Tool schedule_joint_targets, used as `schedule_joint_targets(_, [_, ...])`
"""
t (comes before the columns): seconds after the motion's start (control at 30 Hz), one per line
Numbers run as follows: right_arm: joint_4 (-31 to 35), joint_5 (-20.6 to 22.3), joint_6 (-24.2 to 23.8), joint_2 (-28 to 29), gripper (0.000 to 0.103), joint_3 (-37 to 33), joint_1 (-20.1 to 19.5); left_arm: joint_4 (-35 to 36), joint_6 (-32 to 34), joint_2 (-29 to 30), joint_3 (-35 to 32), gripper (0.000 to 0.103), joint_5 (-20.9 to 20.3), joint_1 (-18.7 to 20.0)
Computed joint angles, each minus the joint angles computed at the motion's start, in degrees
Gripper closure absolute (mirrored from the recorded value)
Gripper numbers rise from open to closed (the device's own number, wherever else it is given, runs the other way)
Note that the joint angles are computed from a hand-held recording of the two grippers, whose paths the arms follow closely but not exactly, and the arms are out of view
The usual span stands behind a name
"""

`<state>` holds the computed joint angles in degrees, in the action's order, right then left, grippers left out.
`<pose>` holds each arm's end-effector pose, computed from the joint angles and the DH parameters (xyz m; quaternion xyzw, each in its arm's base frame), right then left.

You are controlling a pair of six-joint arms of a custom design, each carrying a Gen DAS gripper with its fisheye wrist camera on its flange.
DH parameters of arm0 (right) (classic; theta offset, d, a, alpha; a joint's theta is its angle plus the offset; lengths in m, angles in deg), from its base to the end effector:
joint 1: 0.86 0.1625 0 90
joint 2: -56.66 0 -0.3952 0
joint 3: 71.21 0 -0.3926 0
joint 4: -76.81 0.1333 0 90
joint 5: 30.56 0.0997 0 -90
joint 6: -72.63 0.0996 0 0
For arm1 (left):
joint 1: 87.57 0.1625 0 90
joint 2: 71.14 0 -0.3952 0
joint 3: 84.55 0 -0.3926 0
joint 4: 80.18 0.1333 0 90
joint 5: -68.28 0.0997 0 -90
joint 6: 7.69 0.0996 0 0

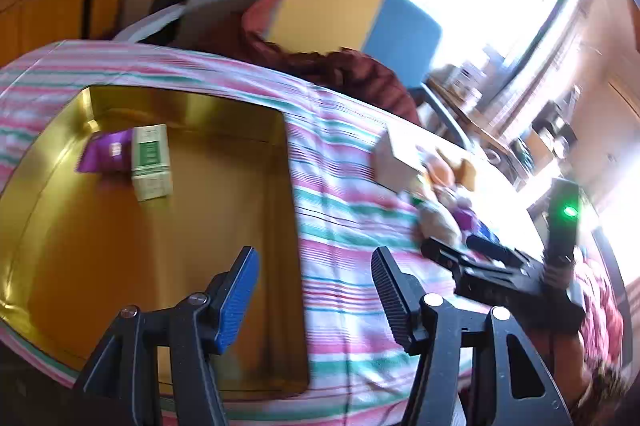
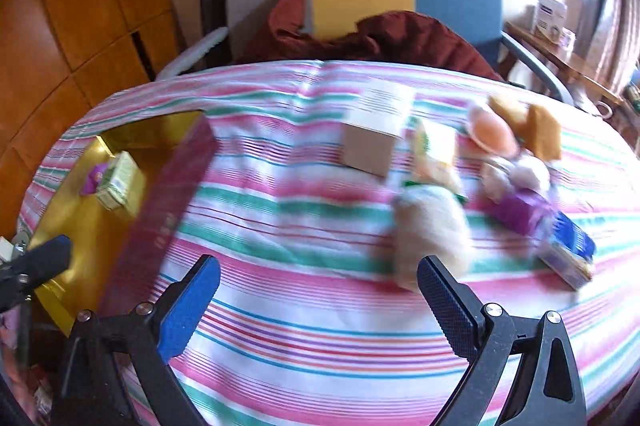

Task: Organize objects
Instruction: 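Move both tools back toward the remaining items on the cloth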

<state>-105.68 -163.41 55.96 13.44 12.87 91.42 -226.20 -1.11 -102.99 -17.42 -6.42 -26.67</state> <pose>0.0935 -0.7009 0.2091 -0.0189 -0.8528 0.3610 0.3770 -0.2416 -0.7622 0.0898 0.2759 0.9354 -0.2005 0.0936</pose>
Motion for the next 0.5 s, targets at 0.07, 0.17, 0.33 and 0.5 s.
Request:
schedule_joint_targets(0.07, [-0.1,-1.8,-0.4,-2.2,0.003,1.6,-1.3,0.1,1.1,-0.2,1.0,0.044,-1.0,-0.6])
schedule_joint_targets(0.17, [0.0,-5.7,-4.3,-4.8,0.003,1.4,-3.2,0.5,2.8,-0.1,2.0,0.044,-1.9,-1.6])
schedule_joint_targets(0.33, [0.0,-8.4,-11.5,-7.9,0.003,-0.2,-6.8,2.3,4.0,0.6,2.6,0.044,-3.3,-2.6])
schedule_joint_targets(0.5, [3.7,-5.5,-12.8,-9.8,0.003,-0.7,-10.2,4.6,4.6,1.4,2.8,0.044,-2.6,-3.4])
